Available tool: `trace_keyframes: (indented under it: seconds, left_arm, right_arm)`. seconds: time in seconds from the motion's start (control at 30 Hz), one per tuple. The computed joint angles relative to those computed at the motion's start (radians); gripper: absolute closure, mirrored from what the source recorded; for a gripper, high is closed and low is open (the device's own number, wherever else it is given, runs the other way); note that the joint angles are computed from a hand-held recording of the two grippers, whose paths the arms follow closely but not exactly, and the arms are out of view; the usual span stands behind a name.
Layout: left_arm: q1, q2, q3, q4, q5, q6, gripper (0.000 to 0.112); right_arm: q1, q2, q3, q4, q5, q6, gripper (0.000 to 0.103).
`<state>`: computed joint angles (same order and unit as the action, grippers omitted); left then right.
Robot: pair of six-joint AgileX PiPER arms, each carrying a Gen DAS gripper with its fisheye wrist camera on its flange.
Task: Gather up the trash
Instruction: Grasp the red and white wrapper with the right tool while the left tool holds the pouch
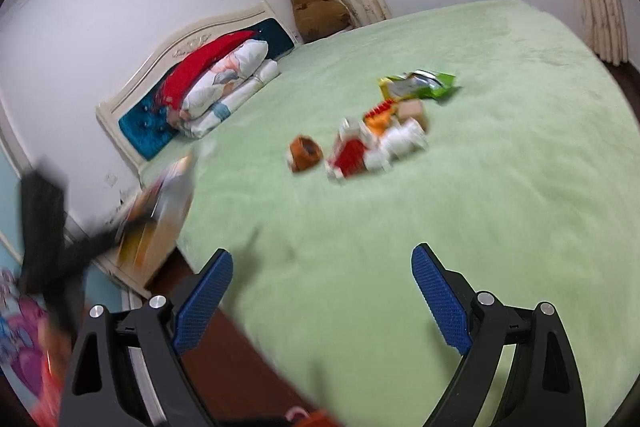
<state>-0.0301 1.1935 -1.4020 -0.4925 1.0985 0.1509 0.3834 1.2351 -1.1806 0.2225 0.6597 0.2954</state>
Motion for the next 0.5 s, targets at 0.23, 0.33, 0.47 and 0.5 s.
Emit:
trace_keyframes:
  seconds: [0.23, 0.33, 0.47, 0.5]
  left_arm:
    - [0.096, -0.083, 0.125, -0.063, 0.014, 0.095, 0.068]
    - [0.180, -0.107, 0.166, -0.132, 0.050, 0.171, 0.068]
    - [0.228, -0.122, 0.199, -0.164, 0.063, 0.211, 0.068]
    - [0.237, -0.122, 0.204, -0.169, 0.067, 0.215, 0.068]
  right_arm:
    - [-0.047, 0.445, -0.434, 0.003, 0.085, -0.005, 0.014]
    - [-0.047, 0.570, -0.590, -0.080, 0.139, 0.087, 0.014]
    - [-0.044, 0.730, -0.808, -0.168, 0.241, 0.185, 0.020]
    - [-0.033, 0.751, -0.843, -0.206, 0.262, 0.201, 0.025]
